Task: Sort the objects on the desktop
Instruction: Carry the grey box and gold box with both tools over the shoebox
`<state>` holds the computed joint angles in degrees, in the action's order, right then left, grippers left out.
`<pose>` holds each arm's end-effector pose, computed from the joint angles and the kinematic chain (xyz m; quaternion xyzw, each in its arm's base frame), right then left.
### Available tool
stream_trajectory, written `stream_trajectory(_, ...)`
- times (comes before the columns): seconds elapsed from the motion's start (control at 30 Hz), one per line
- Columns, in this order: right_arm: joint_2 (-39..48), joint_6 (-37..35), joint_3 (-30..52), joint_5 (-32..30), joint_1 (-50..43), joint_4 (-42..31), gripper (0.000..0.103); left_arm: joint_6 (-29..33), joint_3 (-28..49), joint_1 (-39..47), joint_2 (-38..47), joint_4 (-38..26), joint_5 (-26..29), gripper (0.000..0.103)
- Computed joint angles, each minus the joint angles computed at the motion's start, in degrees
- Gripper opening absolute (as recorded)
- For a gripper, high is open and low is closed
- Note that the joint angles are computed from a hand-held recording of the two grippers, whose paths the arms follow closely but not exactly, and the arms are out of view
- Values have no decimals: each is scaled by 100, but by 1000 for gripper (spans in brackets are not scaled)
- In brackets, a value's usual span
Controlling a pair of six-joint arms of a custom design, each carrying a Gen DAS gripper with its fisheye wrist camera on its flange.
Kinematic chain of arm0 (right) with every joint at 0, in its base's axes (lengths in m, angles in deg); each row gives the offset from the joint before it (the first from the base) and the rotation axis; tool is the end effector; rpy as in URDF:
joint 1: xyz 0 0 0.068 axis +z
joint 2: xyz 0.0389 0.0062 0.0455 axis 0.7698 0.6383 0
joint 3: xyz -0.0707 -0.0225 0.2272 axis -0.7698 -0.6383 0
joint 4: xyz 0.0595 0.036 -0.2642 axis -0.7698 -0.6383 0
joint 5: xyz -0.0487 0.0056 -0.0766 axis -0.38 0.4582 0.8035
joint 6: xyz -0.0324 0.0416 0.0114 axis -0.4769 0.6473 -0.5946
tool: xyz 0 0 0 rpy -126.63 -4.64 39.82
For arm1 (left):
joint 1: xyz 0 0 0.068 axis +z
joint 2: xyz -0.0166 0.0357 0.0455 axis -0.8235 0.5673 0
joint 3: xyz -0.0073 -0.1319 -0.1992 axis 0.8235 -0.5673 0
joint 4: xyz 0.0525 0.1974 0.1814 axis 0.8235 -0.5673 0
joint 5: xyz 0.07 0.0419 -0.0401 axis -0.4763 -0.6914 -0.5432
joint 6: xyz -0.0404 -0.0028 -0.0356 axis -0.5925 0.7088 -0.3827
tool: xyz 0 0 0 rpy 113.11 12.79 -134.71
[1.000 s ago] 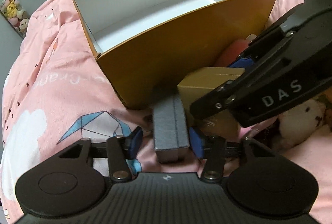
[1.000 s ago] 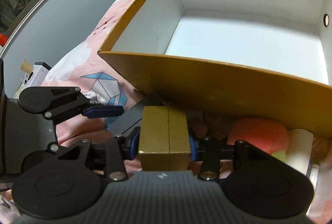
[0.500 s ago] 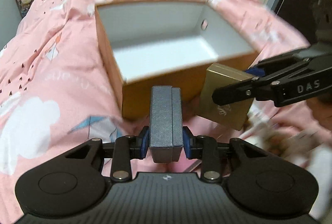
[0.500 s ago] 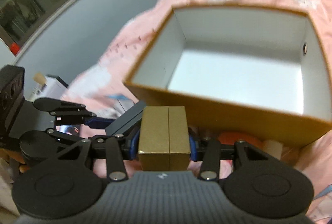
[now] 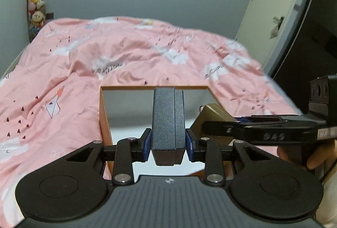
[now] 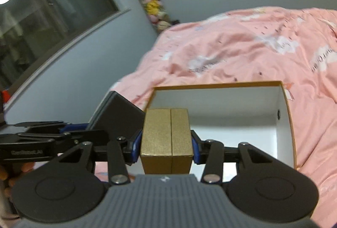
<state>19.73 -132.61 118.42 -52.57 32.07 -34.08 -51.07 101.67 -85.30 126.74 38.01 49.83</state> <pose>0.3400 -0.0815 0.2942 -0.2583 0.8445 0.3437 0.3194 0.2267 -0.1209 0.3302 -0.0367 0.9154 -0.0987 0.3885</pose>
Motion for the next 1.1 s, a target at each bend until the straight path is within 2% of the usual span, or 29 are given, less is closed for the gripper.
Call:
stream_trajectory(0.07,105,506,-122,329,225,565,48,95,140,151,311,-156,115,37)
stream_trajectory(0.17,368,856,-177,819,484,871,48,156,230,181,814,-288,68,37)
stream_trajectory(0.4,774,1097,-316,1418,887,915,48,301,414,-19,1555,-663,-214,37)
stream_trajectory(0.6,1104,1348,-129,1604,1069,787,48,275,792,-108,2151,-1160,-286,37)
stream_trajectory(0.97,1409,1709,-64,1723,1217,909,48,178,808,134,2118,-1400,87,38)
stream_trajectory(1.1,1391,1778,-135,1731,1262,979,48,267,623,187,1791,-1274,164,38)
